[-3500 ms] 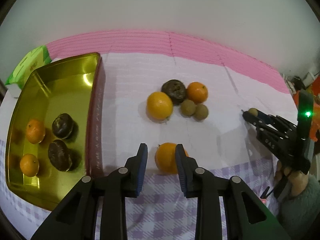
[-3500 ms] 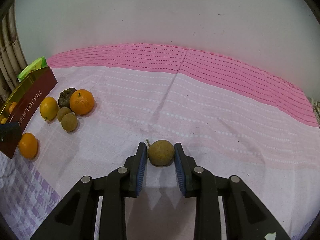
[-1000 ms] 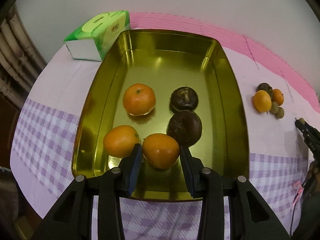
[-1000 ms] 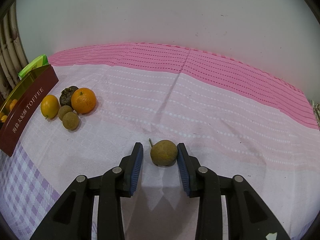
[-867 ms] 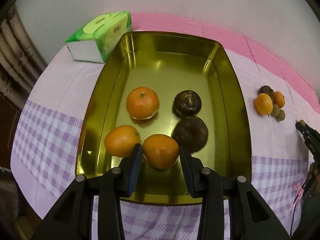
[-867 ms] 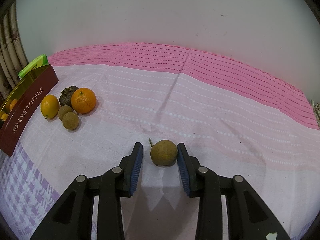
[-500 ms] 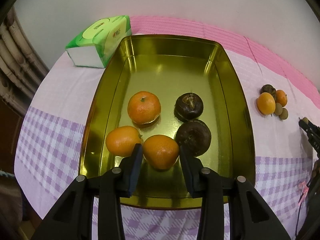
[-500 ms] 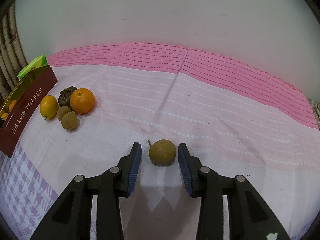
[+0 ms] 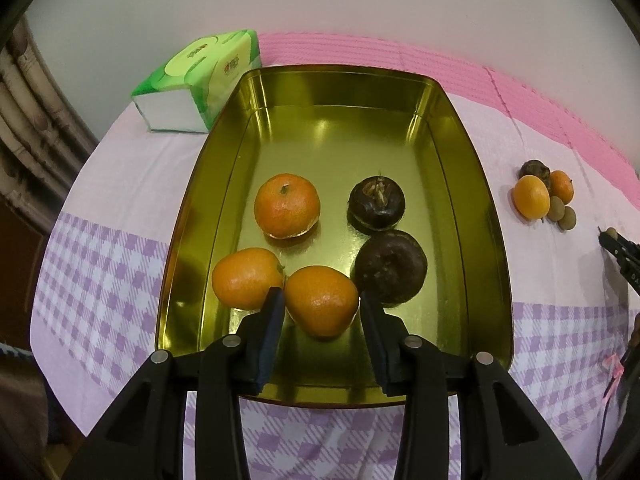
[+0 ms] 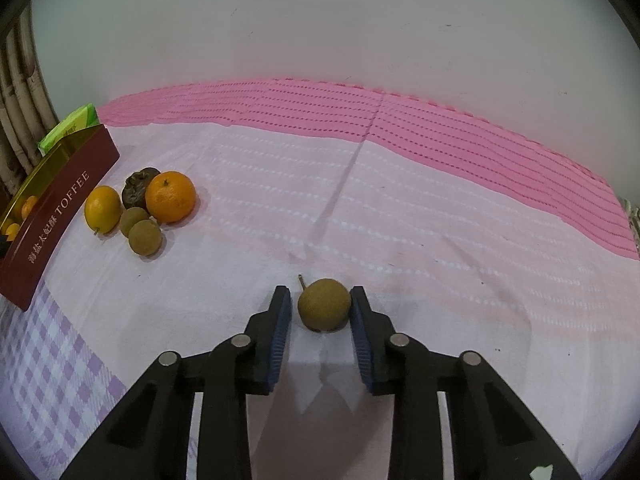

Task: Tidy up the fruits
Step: 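Lower the orange into the tin tray and open the left gripper, then carry the longan into the tin tray and release it with the right gripper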

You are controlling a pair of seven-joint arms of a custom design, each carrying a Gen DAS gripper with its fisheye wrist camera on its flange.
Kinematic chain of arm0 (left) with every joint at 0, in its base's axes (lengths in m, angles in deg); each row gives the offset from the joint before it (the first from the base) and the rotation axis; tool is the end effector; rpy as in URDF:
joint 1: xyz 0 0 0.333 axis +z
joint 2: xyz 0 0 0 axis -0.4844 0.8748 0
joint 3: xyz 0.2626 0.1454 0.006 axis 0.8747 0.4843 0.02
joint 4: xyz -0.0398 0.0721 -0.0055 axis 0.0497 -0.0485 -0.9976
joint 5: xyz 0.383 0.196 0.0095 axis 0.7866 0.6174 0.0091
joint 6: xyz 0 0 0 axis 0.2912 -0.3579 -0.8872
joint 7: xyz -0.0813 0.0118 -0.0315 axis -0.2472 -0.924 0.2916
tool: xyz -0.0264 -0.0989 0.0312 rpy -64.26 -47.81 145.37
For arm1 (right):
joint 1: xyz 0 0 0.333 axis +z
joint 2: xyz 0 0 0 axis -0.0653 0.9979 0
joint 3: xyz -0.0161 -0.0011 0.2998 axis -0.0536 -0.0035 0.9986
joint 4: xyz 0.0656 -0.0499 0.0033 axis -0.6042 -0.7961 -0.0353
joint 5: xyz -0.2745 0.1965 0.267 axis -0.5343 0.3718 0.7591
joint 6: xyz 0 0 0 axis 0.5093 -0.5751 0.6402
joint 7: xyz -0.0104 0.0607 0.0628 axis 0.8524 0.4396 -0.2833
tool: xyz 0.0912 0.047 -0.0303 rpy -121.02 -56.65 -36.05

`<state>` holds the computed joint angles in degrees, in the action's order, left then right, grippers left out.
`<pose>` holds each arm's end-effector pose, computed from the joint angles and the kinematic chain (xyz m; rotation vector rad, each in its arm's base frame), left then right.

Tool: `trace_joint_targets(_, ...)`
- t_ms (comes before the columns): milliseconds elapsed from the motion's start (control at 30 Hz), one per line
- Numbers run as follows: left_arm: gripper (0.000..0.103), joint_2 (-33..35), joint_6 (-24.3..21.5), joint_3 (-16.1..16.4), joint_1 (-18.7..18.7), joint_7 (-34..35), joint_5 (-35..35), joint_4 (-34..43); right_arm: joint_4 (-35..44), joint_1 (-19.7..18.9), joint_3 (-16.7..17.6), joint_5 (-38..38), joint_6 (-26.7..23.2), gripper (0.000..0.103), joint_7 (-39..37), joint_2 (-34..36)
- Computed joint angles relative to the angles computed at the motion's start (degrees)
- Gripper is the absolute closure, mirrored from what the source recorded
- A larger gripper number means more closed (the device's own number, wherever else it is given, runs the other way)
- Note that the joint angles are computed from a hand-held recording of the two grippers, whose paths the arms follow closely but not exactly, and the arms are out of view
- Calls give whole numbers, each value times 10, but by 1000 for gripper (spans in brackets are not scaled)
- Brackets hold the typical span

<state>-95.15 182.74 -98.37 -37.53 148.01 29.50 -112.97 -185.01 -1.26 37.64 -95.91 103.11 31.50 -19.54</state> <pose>0.5527 -0.2125 0.4726 -1.7923 2.1419 -0.5134 0.4914 0.0043 0.4428 -1.8028 1.8860 -0.6955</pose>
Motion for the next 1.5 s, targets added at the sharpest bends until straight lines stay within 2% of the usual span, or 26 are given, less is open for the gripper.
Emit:
trace_joint_targets(167, 53, -4, -1, 2, -2, 8, -22, -7, 4, -11, 14, -17, -12, 80, 19, -1)
trace_joint_targets(300, 49, -11, 7, -3, -2, 5, -8, -16, 7, -14, 22, -32, -25, 80, 35, -4)
trace_joint_targets(500, 38, -38, 53, -7, -5, 13, -9, -45, 10, -5, 24, -44, -37, 80, 40, -16)
trace_joint_targets(767, 27, -74, 105, -21, 21, -38, 32, -72, 36, 61, 17, 7, -41, 80, -7, -18)
trace_joint_targets(933, 26, -88, 112, -27, 44, -81, 54, -77, 70, 121, 12, 62, -37, 80, -62, 4)
trace_joint_targets(1100, 26, -101, 102, -27, 61, -117, 69, -84, 122, 191, 3, 154, -45, 80, -144, 45)
trace_joint_targets(1233, 26, -114, 92, -31, 73, -146, 83, -94, 165, 208, 19, 200, -58, 80, -187, 85)
trace_joint_targets(1500, 26, -135, 70, -28, 84, -165, 75, -112, 227, 205, 64, 205, -96, 80, -218, 144)
